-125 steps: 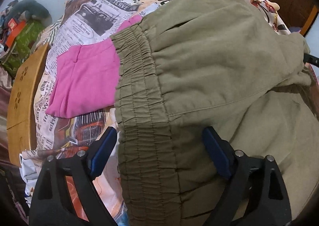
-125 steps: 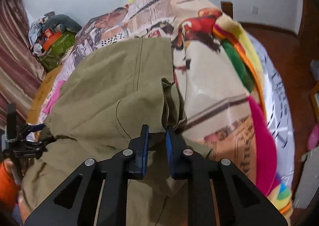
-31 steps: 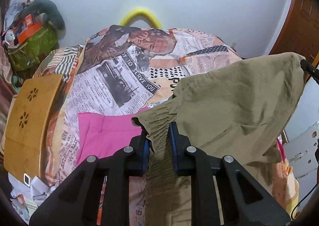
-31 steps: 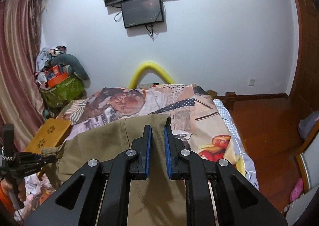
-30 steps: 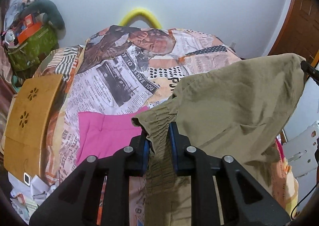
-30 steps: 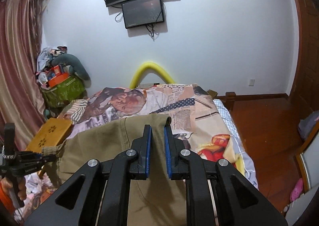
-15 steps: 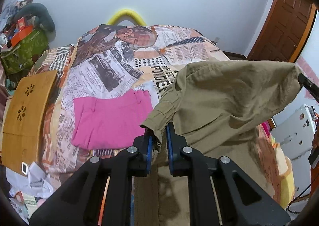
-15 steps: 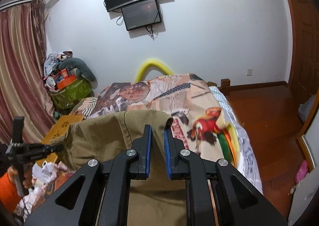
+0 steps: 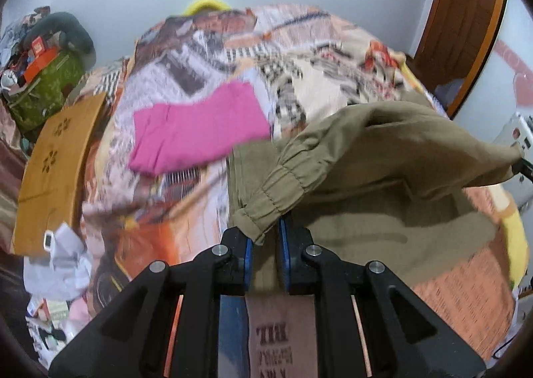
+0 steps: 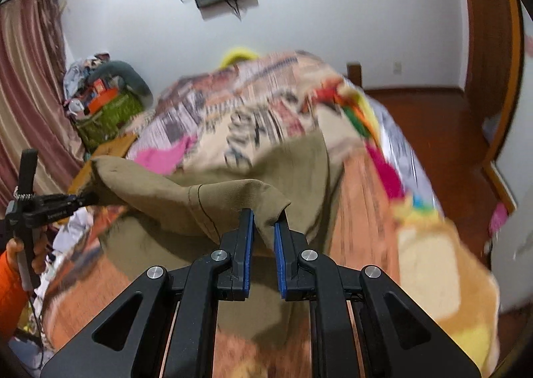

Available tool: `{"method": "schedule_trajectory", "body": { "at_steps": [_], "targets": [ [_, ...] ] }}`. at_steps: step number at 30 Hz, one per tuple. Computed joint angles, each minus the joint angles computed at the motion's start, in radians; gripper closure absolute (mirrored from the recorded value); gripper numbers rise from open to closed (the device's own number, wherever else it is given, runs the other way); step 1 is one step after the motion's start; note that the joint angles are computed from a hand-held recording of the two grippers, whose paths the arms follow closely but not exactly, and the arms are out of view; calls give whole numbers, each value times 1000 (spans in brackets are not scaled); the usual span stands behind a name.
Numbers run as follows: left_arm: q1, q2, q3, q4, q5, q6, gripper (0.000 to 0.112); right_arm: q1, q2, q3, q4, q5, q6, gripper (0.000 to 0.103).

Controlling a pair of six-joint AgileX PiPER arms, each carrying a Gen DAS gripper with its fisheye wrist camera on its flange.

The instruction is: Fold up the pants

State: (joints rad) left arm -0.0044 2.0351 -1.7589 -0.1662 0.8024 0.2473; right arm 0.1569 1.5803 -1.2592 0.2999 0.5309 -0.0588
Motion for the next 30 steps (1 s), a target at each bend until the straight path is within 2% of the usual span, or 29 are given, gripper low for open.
{"method": "schedule_trajectory", "body": {
  "at_steps": [3, 7, 10, 14, 16, 21, 25, 27, 28, 30],
  "targets": [
    [8, -18, 64, -9, -8, 8, 99, 24, -16, 60, -137, -11, 130, 92],
    [17, -47, 145, -2, -29, 1, 99, 45, -35, 110, -166, -10, 165, 92],
    [14, -79, 207, 32, -64, -14, 99, 46, -55, 144, -150, -15, 170, 91],
    [23, -98, 240, 50, -71, -33, 96, 30, -74, 188, -118, -13, 152, 89],
    [26, -108, 257, 75, -83, -59, 89, 44, -101, 224, -176, -12, 213, 89],
    [35, -148, 312, 172, -147, -148, 52, 29, -151, 271, -248, 11, 302, 89],
    [46, -170, 299, 210, -150, -183, 42, -10, -185, 278, -251, 31, 328, 89],
    [48, -170, 266, 212, -138, -195, 27, -28, -200, 261, -236, 44, 315, 89],
    [46, -170, 249, 222, -137, -213, 23, -28, -202, 248, -235, 51, 312, 89],
    [39, -153, 191, 223, -118, -242, 19, -17, -199, 206, -239, 68, 302, 82]
  ]
}}
